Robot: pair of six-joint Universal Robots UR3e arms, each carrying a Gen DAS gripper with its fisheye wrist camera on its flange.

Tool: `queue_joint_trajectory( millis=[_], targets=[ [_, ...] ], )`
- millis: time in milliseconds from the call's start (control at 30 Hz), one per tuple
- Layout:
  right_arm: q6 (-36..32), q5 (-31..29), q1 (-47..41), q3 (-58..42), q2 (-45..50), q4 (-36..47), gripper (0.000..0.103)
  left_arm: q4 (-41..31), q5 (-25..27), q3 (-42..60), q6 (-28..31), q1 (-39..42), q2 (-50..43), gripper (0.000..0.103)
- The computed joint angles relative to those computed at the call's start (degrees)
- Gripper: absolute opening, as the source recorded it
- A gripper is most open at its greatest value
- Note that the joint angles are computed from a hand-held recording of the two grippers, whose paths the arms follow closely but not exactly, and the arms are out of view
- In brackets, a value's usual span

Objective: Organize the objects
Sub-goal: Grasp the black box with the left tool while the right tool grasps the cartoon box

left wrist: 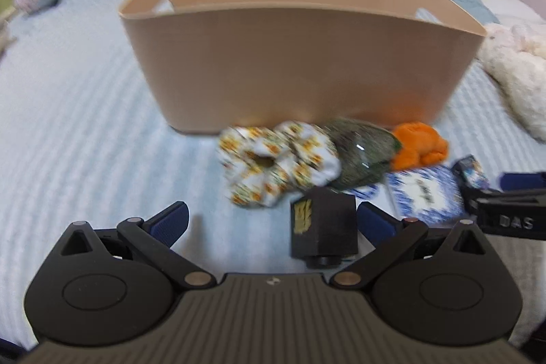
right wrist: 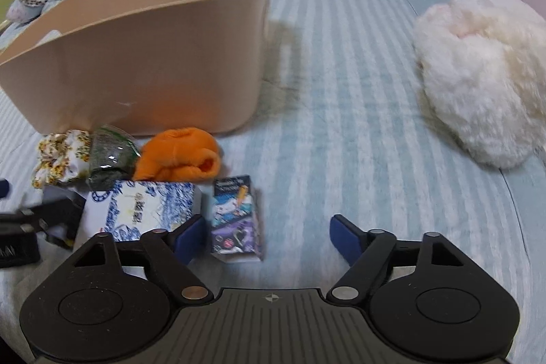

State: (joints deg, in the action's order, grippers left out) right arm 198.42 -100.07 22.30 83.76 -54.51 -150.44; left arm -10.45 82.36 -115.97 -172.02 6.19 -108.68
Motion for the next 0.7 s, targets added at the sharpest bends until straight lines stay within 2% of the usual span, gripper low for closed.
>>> queue_joint_trajectory(
  millis=[33,200,233,300,333,400,467,533,600,633,667,700],
  targets=[
    [-0.49,0.33,0.03,-0.25,0.11,-0.04,0.076,-1.22,-0.06,0.72,0.60,-0.17,-0.51,0.103],
    [-0.88,2.92,-0.48,-0.03,0.51,-0.86,0.059,2.13,1.93,1.22,-0.76,-0.72,-2.69,0.103],
    [-0.80,3.43,-0.65,0.36,0.42,-1.45,0.056,2.03,1.72,1.34,-1.26,-0.26,-2.86,0.103],
    [-0.92,4.51,-0.87,1.28,-0.06,-2.72,0.043,1.04,0.87,1.66,-2.41,0.77,-2.94,0.103],
    [-1.10,4.96,-0.93,1.57,0.01,-3.49,0.041,0.42,-0.15,1.78,-2.63,1.44,-2.88,0.103],
    [-1.93,6.38,-1.13,2.21,-0.11,-4.62,0.030,-0.62,-1.49,1.84,-2.57,2.29,-2.51,0.094],
    [-2.63,7.81,-1.26,3.11,-0.42,-5.62,0.021,-2.30,-0.65,2.89,-1.44,2.13,-2.57,0.075],
    [-2.72,7.95,-1.14,3.87,-0.76,-6.38,0.021,-1.12,0.91,2.43,0.56,1.61,-2.73,0.068],
    [-2.76,8.24,-1.17,4.61,-1.14,-7.06,0.021,-0.34,-0.93,1.03,1.90,2.57,-1.72,0.055],
    [-2.60,8.39,-1.13,5.43,-1.77,-7.54,0.021,-0.37,-2.05,0.47,2.49,3.09,-1.05,0.042],
    [-2.52,8.55,-1.19,6.17,-2.07,-8.44,0.021,-0.41,-2.94,-0.01,3.08,3.51,-0.43,0.034],
    [-2.56,8.58,-1.22,6.56,-2.39,-8.72,0.021,-0.25,-2.95,-0.40,3.44,3.56,0.00,0.034]
  ],
)
